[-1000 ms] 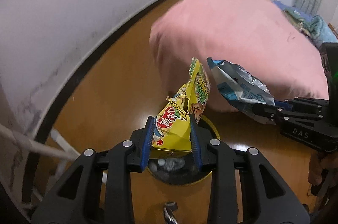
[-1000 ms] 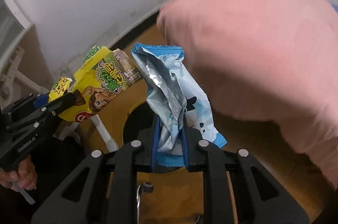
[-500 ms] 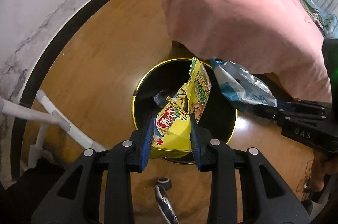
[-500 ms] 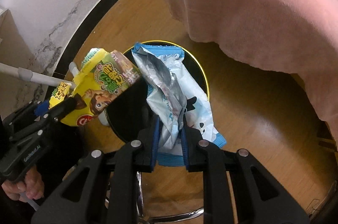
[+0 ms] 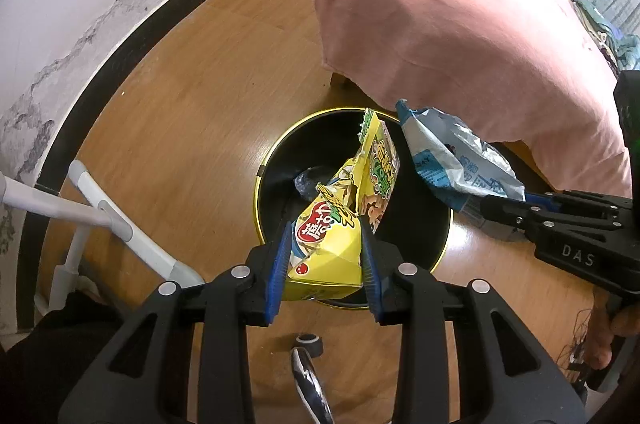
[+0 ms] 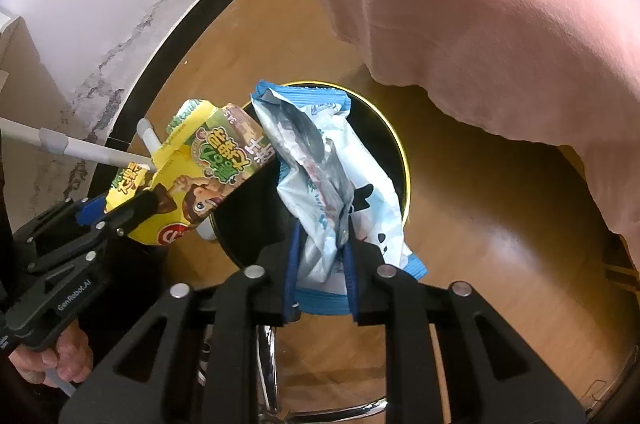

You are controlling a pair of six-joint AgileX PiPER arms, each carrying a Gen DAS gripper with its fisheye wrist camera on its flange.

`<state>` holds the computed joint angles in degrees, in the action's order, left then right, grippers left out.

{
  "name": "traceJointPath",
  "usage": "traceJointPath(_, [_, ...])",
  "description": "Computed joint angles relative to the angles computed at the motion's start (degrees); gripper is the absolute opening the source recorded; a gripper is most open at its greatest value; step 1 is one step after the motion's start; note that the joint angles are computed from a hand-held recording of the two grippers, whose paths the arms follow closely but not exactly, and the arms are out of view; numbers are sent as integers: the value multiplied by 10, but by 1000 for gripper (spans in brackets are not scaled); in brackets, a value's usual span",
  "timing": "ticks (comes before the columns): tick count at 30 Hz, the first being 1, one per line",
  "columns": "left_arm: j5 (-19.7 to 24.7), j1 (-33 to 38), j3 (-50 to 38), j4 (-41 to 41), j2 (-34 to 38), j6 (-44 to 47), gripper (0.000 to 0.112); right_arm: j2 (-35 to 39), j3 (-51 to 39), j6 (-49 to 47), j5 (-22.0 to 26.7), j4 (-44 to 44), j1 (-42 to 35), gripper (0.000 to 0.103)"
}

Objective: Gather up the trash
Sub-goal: 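Open both tools to drop the snack box and wrapper into the bin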

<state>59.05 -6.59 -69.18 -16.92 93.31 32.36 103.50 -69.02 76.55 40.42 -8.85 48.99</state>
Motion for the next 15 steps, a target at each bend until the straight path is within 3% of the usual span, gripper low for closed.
traceJointPath(5, [4,5,0,-6,0,6,32,-6,-4,-1,3,-1,-1,25])
traceJointPath(7, [3,2,1,-2,-1,4,35,-8,-6,2,4,-4,0,40])
traceJointPath(8, [4,2,0,-4,-1,6,39,-10,-8,9,8,-12,2,45])
traceJointPath(9, [3,1,0,-4,-1,6,50,-13,-9,17,12,-19,5,52])
traceJointPath(10, [-1,0,3,-5,-6,7,59,-15,-11,22,15,-25,7,54])
traceJointPath(12, [-1,1,3,-12,-9,12,63,-18,-14,23,20,-26,8,55])
traceJointPath(15, [-7,0,5,-15,-15,14,78,-22,-19,29,29,-34,10,61])
